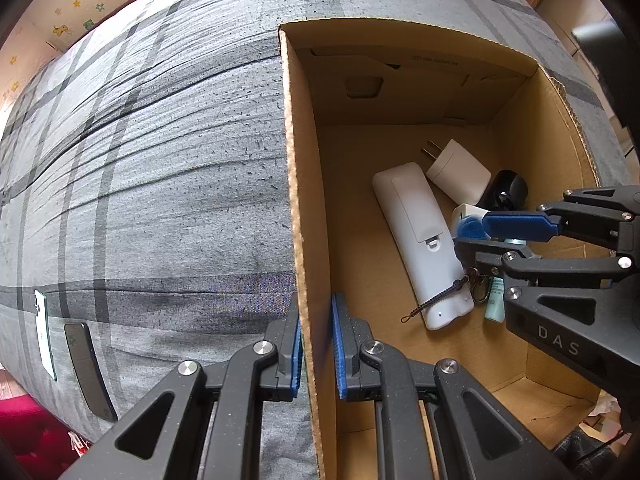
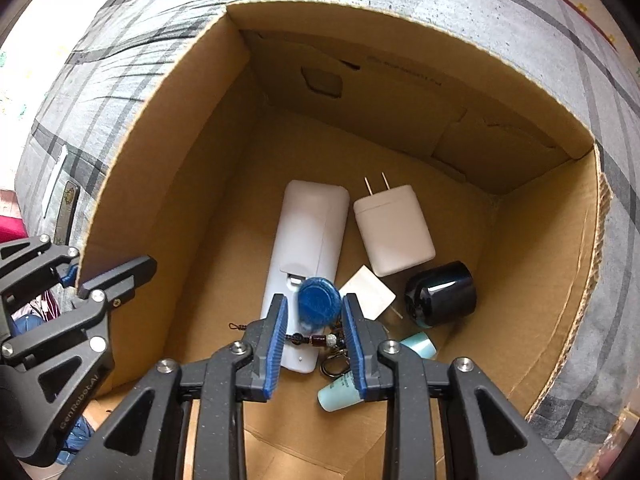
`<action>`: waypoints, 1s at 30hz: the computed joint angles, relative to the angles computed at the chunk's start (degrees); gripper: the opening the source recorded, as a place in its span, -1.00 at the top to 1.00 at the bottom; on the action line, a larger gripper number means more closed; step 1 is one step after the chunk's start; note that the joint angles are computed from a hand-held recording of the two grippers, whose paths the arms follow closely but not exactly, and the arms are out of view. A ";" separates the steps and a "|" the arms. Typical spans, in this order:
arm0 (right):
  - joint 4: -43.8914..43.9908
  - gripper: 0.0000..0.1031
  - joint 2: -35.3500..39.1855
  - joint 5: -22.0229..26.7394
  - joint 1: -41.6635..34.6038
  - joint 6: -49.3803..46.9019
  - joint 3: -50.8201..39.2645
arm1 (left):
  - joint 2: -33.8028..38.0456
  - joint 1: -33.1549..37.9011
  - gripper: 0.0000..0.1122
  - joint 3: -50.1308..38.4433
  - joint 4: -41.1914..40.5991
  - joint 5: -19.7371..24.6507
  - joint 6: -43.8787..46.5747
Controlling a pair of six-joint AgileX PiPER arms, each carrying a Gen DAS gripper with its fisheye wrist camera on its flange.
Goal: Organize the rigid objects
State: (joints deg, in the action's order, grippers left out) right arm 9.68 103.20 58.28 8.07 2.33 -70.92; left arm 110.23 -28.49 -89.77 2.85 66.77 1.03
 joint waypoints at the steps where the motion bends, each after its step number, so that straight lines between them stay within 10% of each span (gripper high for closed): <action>1: 0.21 0.23 -0.06 -0.07 -0.17 -0.10 -0.12 | 0.03 -0.01 0.76 0.02 0.02 -0.04 0.02; 15: -2.11 0.08 -5.58 0.08 0.84 3.27 1.33 | -0.12 -0.67 0.76 0.03 0.67 0.02 -0.55; 30: -10.41 -0.60 -14.37 10.71 -0.73 14.43 -3.13 | 0.43 -1.44 0.76 -1.07 1.62 1.15 -1.69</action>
State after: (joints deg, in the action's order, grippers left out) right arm -0.74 88.83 68.99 7.34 16.76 -74.04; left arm 110.66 -29.93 -90.84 4.47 67.92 -0.66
